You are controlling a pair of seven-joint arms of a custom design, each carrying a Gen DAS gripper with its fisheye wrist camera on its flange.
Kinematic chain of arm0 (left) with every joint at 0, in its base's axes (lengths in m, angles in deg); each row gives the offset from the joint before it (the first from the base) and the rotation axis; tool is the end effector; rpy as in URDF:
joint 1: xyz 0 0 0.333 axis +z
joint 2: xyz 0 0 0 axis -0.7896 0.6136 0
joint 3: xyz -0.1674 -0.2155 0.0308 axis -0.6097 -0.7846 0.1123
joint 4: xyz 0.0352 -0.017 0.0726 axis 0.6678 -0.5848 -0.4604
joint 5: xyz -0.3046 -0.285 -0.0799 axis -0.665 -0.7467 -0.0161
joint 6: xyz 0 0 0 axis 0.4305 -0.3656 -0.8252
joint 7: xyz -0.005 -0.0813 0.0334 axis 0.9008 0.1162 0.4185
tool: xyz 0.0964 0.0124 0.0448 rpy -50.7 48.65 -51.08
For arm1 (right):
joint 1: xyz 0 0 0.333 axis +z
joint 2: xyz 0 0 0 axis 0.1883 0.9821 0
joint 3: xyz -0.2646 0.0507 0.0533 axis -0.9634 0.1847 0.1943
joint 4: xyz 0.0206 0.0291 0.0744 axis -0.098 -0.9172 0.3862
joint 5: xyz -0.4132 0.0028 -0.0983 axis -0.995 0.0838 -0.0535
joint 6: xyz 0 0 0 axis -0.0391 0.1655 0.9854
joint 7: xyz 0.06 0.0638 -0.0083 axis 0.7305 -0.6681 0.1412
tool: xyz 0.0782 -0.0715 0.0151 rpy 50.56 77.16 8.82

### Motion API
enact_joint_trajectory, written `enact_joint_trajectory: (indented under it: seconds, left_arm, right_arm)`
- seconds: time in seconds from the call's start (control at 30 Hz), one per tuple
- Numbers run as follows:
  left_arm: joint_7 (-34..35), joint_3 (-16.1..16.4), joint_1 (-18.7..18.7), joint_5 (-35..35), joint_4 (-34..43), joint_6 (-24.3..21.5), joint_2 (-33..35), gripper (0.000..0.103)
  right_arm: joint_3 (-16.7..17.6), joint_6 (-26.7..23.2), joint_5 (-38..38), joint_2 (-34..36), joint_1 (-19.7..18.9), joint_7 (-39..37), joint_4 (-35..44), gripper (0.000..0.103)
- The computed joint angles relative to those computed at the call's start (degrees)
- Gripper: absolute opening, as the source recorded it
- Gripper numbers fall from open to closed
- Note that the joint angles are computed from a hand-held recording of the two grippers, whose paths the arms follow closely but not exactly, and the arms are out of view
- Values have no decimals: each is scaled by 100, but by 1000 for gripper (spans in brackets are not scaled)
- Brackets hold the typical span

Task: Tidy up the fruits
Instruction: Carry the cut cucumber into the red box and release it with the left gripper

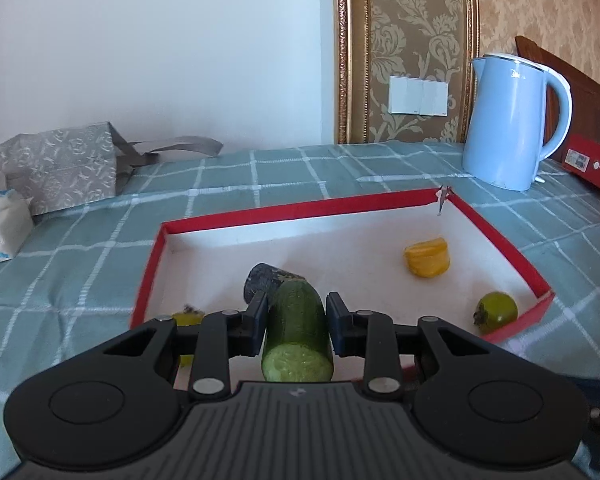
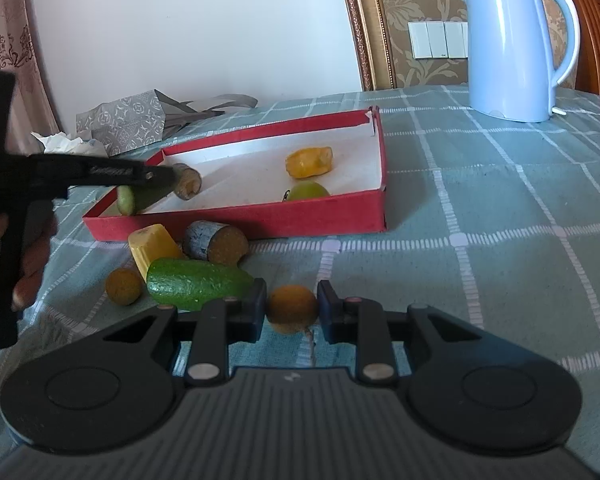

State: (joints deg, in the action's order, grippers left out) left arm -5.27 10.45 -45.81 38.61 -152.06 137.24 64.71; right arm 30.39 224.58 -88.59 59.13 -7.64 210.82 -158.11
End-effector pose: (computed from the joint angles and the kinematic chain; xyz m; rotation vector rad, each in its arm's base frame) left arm 0.5036 -0.1179 0.4573 -1.4938 1.7442 -0.9382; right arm 0.4181 0.3288 0.4128 -1.6541 1.4325 -0.4914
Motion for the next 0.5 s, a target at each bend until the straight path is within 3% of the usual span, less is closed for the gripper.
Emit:
enact_joint_trajectory:
  seconds: [0.1,0.17,0.23,0.3,0.33,0.4,0.43,0.47,0.5]
  left_arm:
    - [-17,-105,79,96,265,-152,249,31]
    - [-313,-494,495,398,393,-185,366,31]
    - [-485,-591,622,642,395,-159,366,31]
    - [-675,-638,698,740,259,-11,217,31]
    - [-663,-855,915,628,155,113,87,31]
    - [-1044,-1623,1765,725,-108,530,-371,31]
    - [-1089,-1873,2017,583,-267,739,-618,31]
    - [-1102,-1933,2070,444,-451,919,-862,31]
    - [-1079,-1794,1922,369,-605,1010,-1014,31]
  right_arm:
    - [-1,5,2,6,-3,-7,0,26]
    - [1,5,10,9,-2,-9,3,26]
    - [-1,13,15,14,0,-12,1,26]
    - [11,14,23,16,-12,-20,3,26]
    - [5,17,24,20,-7,-29,2,26]
    - [12,23,37,21,-11,-35,0,26]
    - [14,21,43,19,-10,-40,-1,26]
    - [15,21,47,19,-10,-44,-1,26]
    - [10,21,52,19,-5,-47,-2,26]
